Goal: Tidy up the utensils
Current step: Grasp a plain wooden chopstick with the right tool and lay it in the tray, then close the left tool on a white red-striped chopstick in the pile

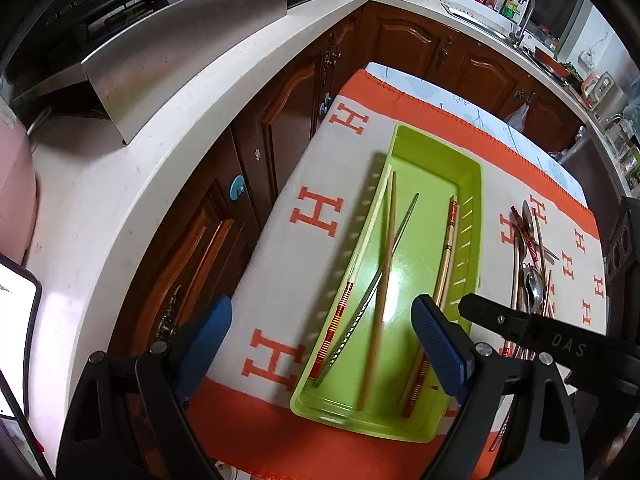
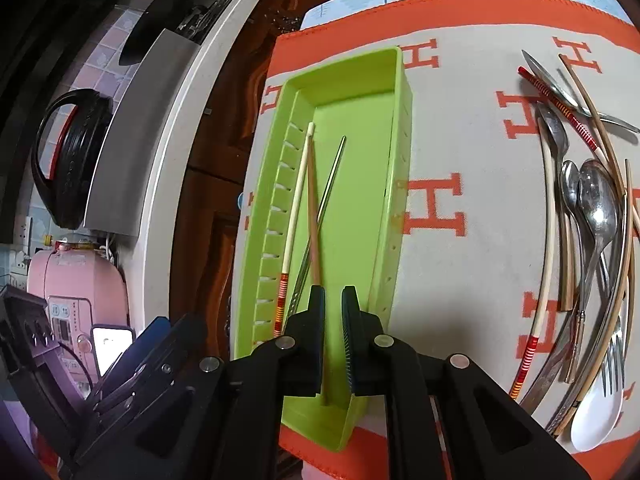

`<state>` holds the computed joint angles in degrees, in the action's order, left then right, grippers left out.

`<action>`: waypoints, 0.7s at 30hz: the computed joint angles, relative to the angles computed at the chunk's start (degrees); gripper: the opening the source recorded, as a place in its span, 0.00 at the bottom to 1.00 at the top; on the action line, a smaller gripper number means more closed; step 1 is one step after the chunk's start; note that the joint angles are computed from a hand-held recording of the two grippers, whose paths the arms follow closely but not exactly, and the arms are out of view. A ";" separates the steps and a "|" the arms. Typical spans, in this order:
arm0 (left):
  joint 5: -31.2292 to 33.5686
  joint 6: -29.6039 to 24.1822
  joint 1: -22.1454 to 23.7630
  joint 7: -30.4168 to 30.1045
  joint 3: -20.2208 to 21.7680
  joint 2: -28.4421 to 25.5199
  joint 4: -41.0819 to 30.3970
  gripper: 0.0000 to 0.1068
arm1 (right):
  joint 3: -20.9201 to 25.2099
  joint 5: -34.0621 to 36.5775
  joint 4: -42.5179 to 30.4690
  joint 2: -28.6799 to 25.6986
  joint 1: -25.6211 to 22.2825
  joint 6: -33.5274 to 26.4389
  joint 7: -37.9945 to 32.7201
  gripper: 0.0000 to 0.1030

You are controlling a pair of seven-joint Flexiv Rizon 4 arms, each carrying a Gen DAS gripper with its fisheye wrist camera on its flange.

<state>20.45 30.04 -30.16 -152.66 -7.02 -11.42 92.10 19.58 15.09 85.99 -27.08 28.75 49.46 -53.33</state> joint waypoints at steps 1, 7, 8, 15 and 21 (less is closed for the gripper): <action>0.07 -0.16 -0.05 0.04 -0.05 -0.05 -0.15 0.84 | 0.14 0.16 0.28 0.34 -0.12 0.02 -0.23 0.09; 0.55 -1.17 -0.69 1.20 -0.45 -0.87 -1.75 0.84 | -0.99 -2.63 3.61 3.30 0.56 0.47 -0.29 0.09; 0.73 -1.33 -0.90 1.80 -0.60 -1.23 -2.33 0.84 | -1.25 -3.39 4.25 3.84 0.70 0.37 -0.02 0.09; 3.15 -3.83 -3.67 4.45 -0.85 -4.04 -7.58 0.84 | -3.43 -11.38 12.60 10.13 1.26 1.84 2.83 0.25; 6.12 -2.82 -6.77 6.76 -0.53 -6.86 -12.37 0.84 | -3.95 -15.20 20.77 17.17 -0.72 3.31 3.86 0.25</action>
<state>26.57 27.22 -36.93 -145.90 -7.54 -18.28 79.72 15.63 -0.11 106.76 -9.91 28.03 52.77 -49.46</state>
